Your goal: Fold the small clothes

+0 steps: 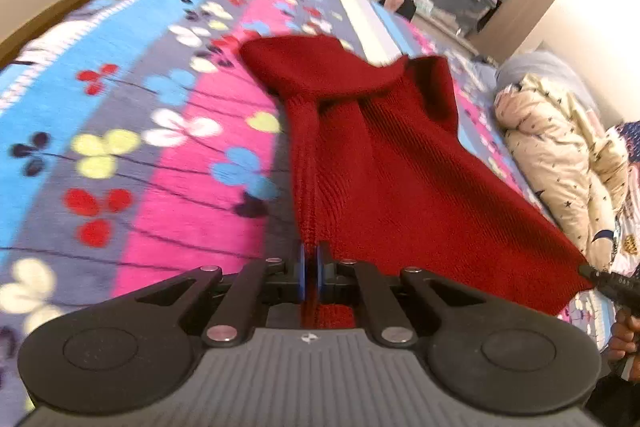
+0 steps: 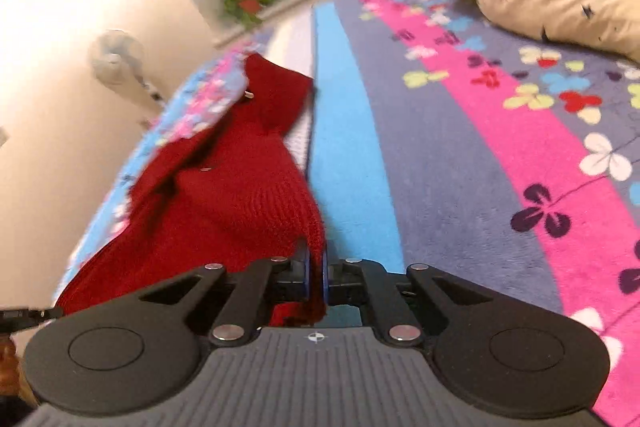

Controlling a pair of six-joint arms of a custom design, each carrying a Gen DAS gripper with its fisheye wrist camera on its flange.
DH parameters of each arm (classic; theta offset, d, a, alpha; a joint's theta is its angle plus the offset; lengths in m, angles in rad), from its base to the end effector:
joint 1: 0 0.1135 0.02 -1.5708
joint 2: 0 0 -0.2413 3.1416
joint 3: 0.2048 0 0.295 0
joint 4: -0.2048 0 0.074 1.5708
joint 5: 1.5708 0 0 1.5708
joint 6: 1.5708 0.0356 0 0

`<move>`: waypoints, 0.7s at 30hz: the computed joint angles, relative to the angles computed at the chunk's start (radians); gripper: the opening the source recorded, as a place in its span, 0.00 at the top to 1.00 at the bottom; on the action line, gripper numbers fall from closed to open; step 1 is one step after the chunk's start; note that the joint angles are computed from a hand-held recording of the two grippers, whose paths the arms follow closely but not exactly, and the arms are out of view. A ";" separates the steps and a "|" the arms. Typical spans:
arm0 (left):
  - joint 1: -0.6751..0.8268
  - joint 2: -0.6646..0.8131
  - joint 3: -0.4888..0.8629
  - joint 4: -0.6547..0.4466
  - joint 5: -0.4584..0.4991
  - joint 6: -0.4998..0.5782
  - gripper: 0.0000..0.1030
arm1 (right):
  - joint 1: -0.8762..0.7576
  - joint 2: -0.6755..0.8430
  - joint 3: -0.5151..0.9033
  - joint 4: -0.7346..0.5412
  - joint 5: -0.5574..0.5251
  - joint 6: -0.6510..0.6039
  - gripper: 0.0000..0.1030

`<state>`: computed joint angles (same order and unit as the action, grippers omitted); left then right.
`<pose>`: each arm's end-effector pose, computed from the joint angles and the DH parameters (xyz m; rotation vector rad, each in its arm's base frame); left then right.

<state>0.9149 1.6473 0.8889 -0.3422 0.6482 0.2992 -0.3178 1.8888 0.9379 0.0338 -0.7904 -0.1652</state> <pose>0.2218 0.2530 0.1077 -0.5383 2.3249 -0.3313 0.3616 -0.0923 0.0638 -0.1449 2.2549 0.7248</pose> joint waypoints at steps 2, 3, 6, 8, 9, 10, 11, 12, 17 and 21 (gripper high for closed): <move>0.047 -0.008 0.003 -0.043 0.034 0.054 0.95 | -0.057 -0.004 -0.004 -0.057 -0.054 -0.011 0.96; 0.065 -0.002 0.009 -0.061 0.052 0.068 0.95 | -0.082 -0.002 -0.002 -0.081 -0.067 -0.007 0.96; 0.052 0.066 0.070 -0.093 0.019 0.048 0.94 | -0.055 0.047 0.057 -0.217 0.051 -0.098 0.94; 0.021 0.130 0.120 -0.130 -0.073 0.044 0.92 | 0.003 0.101 0.114 -0.307 0.161 -0.180 0.93; 0.003 0.149 0.130 -0.128 -0.111 0.014 0.90 | 0.035 0.119 0.123 -0.302 0.227 -0.187 0.90; -0.006 0.165 0.146 -0.136 -0.118 -0.005 0.85 | 0.055 0.129 0.124 -0.271 0.273 -0.166 0.87; -0.005 0.179 0.160 -0.158 -0.100 -0.009 0.77 | 0.068 0.128 0.118 -0.248 0.294 -0.142 0.86; -0.001 0.185 0.167 -0.180 -0.079 0.000 0.56 | 0.071 0.144 0.135 -0.245 0.297 -0.123 0.81; -0.016 0.229 0.173 -0.284 -0.150 0.113 0.39 | 0.122 0.196 0.164 -0.254 0.380 -0.134 0.56; -0.022 0.244 0.152 -0.321 -0.144 0.208 0.39 | 0.167 0.187 0.129 -0.221 0.421 -0.200 0.54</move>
